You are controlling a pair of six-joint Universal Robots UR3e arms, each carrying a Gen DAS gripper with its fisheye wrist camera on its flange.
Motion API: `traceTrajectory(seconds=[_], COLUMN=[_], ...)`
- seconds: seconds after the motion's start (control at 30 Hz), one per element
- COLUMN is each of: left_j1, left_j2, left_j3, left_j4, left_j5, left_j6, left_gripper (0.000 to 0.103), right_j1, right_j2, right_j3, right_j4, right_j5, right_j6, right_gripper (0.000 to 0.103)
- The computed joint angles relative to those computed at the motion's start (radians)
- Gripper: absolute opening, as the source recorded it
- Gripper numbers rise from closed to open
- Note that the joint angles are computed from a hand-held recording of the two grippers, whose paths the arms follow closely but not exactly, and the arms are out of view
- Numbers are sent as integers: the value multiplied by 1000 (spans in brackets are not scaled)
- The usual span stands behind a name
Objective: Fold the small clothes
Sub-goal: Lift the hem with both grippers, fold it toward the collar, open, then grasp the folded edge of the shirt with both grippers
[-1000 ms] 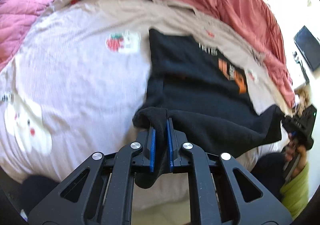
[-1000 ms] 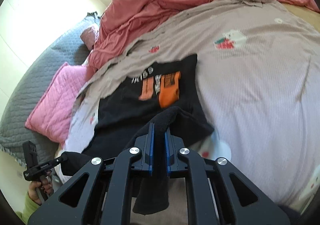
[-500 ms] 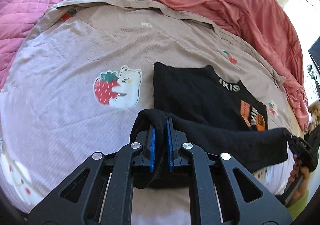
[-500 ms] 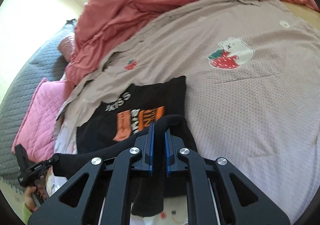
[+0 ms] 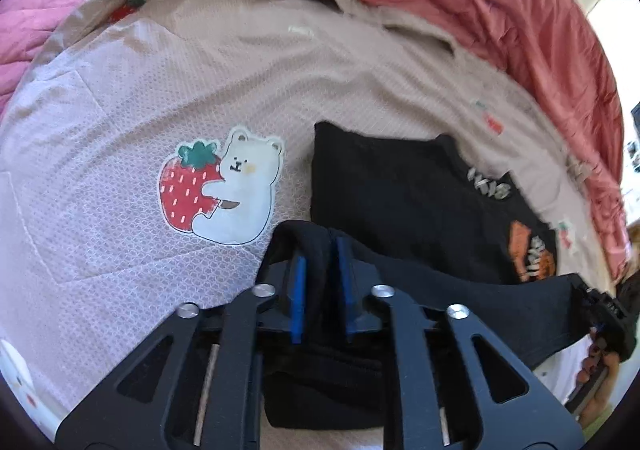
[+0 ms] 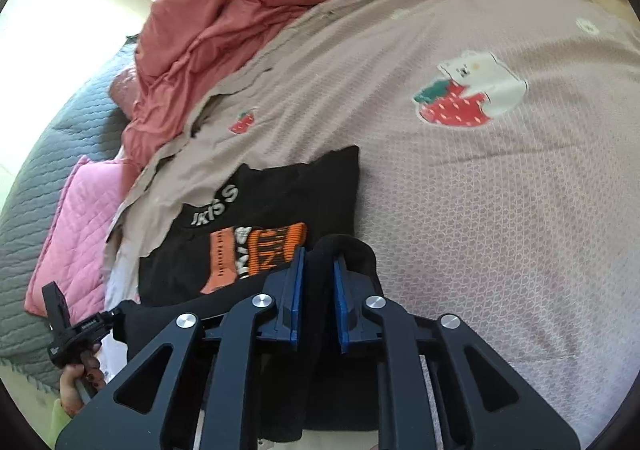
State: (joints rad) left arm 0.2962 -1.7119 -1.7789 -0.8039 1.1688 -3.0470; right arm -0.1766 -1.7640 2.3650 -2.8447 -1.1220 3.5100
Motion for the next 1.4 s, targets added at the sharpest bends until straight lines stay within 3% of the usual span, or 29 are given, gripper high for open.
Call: traceTrajectory(seconds=[0.13,0.2,0.23,0.43,0.57,0.77,0.9,1.03,1.1,1.23,1.3,1.37,1.4], left_j1=[41,46,51,88,110,163,107,30,11,-64,-74,-77,-79], left_j2=[99,146,163,286,355,478,486,436,404,308,270,233,209], left_j3=[-51,-75,-81,-131,-178,-284,-322,-341,-347,-311,-299,-293,-282], left_j4=[-22,-10,-14,-71,-137,-296,-335,-259,-216,-123,-92,-49,-39], left_j5=[-46,-35,-41,-60,-68,-170,-214,-235,-258,-212,-213,-222,-232], left_j6=[9,7,9,39,57,128,143,70,32,-68,-106,-155,-173], left_gripper=[22,36,36,40,45,49,50,59,59,59,59,42,21], right_j1=[16,40,59,22,88,144,214,262,266,280,258,239,234], right_j2=[-39,-55,-58,-154,-169,-243,-267,-230,-201,-147,-130,-116,-112], right_j3=[-17,-27,-36,-8,-37,-21,-6,4,10,9,23,32,32], right_j4=[46,62,63,119,161,211,234,223,201,162,139,107,94], right_j5=[-13,-67,-111,-97,-161,-136,-187,-186,-166,-158,-106,-67,-61], right_j6=[-24,-24,-18,-39,-62,-18,31,46,51,42,28,7,2], right_gripper=[28,56,58,58,58,62,62,62,62,60,36,26,18])
